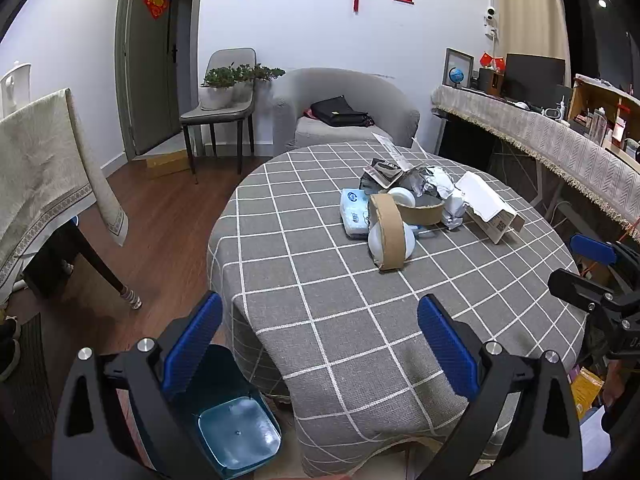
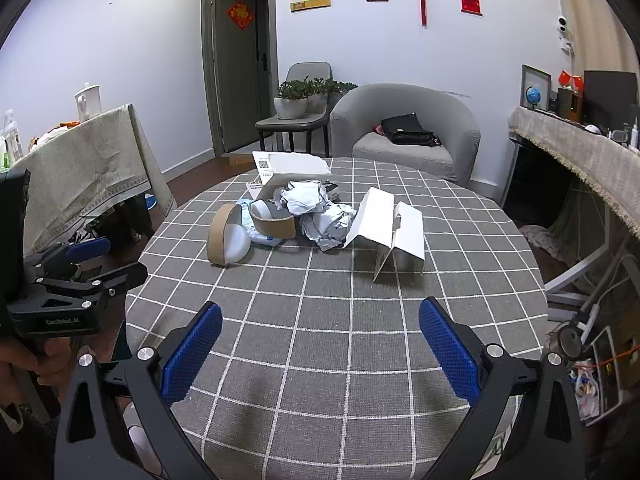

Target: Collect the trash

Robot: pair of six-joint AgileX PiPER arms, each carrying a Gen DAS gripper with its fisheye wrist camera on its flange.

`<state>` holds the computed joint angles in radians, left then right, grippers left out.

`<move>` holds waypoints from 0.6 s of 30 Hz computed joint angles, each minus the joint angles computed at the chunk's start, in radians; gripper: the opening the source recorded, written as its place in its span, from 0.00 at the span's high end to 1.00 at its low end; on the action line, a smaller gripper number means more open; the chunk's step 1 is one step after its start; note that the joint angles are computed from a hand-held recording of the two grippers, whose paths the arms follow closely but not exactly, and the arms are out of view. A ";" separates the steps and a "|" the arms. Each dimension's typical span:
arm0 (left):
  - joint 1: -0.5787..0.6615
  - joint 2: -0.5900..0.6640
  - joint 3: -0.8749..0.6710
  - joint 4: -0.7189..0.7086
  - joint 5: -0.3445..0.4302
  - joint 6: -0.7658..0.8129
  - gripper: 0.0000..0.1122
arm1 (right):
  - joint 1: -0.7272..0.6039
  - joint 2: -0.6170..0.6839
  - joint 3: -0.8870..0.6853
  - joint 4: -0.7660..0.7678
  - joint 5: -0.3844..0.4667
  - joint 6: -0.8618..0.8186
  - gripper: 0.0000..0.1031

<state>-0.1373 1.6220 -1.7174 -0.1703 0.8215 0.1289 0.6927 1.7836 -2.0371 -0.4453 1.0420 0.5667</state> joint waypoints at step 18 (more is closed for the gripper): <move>0.000 -0.002 0.000 0.001 0.002 0.003 0.11 | 0.003 0.001 -0.003 -0.001 0.001 -0.009 0.03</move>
